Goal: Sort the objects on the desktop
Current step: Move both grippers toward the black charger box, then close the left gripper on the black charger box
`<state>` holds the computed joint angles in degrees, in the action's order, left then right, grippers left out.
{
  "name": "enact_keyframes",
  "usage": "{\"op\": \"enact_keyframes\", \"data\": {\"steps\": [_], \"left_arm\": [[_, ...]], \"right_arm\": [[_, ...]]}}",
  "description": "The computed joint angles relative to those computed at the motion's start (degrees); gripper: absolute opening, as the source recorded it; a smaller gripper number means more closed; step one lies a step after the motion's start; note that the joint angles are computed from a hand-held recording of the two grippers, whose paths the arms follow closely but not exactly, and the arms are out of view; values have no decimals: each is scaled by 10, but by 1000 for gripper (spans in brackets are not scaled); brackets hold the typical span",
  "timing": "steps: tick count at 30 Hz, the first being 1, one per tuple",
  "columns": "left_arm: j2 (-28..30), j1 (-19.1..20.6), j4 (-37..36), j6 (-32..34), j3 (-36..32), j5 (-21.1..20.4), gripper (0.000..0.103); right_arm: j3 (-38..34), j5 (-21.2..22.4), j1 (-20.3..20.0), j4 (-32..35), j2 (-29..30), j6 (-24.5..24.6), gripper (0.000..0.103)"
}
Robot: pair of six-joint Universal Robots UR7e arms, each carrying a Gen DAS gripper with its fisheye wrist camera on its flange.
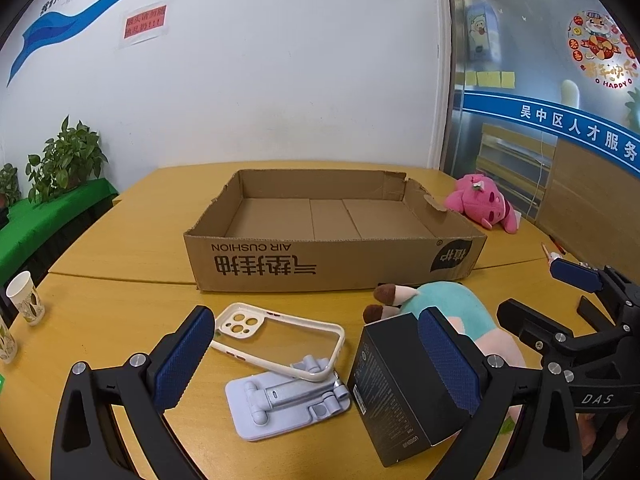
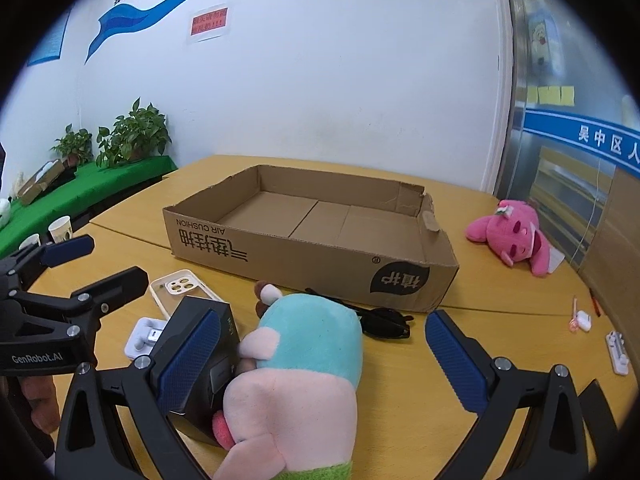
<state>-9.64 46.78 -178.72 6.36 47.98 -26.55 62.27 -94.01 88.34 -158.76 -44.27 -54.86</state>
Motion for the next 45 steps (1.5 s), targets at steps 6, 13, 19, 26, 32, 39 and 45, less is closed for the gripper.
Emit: {"op": "enact_keyframes", "data": {"steps": [6, 13, 19, 26, 32, 39, 45], "left_arm": [[-12, 4, 32, -34, 15, -19, 103], [-27, 7, 64, -78, 34, -52, 103], [-37, 9, 88, -102, 54, -94, 103], [-27, 12, 136, -135, 46, -142, 103], [-21, 26, 216, -210, 26, -159, 72], [-58, 39, 201, -238, 83, -177, 47], [-107, 38, 161, -202, 172, -209, 46]], "right_arm": [[-22, -5, -5, 43, 5, 34, 102], [-31, -4, -7, 57, 5, 47, 102], [-42, -8, -8, 76, 6, 59, 102], [-59, 5, -14, 121, 7, 83, 102], [-60, 18, -18, 147, 3, 90, 102], [-69, 26, -21, 193, 5, 104, 102], [-76, 42, -20, 254, 7, 96, 102]]}}
